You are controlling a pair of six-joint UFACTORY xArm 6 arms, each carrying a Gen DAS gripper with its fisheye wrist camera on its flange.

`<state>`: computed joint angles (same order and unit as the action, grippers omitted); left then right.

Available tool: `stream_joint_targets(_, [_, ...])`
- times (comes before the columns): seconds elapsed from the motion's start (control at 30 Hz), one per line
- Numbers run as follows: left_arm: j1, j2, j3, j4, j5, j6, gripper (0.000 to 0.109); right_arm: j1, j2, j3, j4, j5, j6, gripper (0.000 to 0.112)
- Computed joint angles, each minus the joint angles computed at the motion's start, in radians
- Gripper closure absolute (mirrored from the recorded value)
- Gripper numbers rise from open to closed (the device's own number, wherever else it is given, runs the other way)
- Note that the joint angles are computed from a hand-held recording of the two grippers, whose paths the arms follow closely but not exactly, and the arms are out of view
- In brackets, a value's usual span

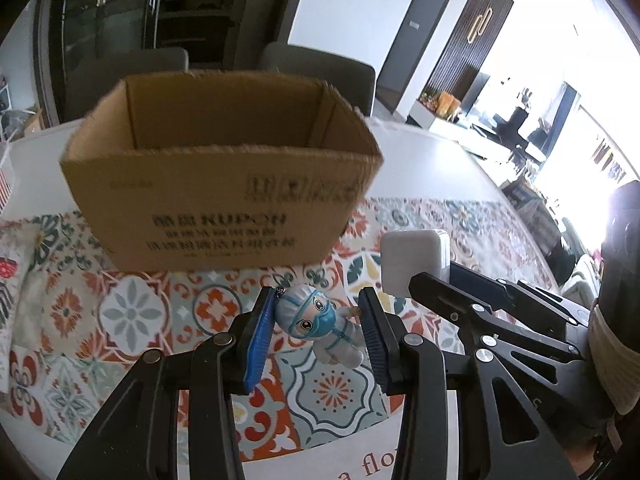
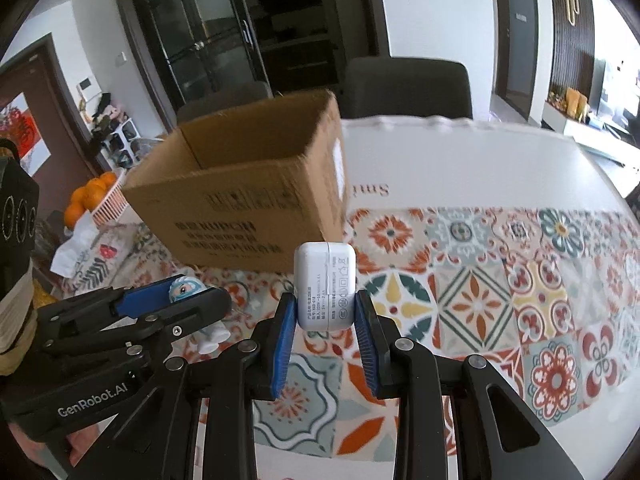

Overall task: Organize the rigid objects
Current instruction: 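Lift and carry the keychain and plug adapter over the box with both tools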

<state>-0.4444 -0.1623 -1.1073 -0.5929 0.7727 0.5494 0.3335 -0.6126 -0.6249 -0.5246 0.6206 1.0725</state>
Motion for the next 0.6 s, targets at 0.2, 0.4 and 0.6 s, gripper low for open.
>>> stream_joint_targets(0.2, [0.030,-0.008,-0.043,-0.009,0.008,0.007,0.067,0.021,0.042,-0.079,-0.039,0.008,0.006,0.082])
stream_joint_targets(0.4, [0.057,-0.015,-0.079,-0.020,0.000,0.021,0.067,0.036,0.083,-0.155,-0.075,0.013,0.013,0.082])
stream_joint_targets(0.6, [0.074,-0.007,-0.121,-0.026,-0.014,0.028,0.067,0.041,0.118,-0.226,-0.106,0.020,0.013,0.082])
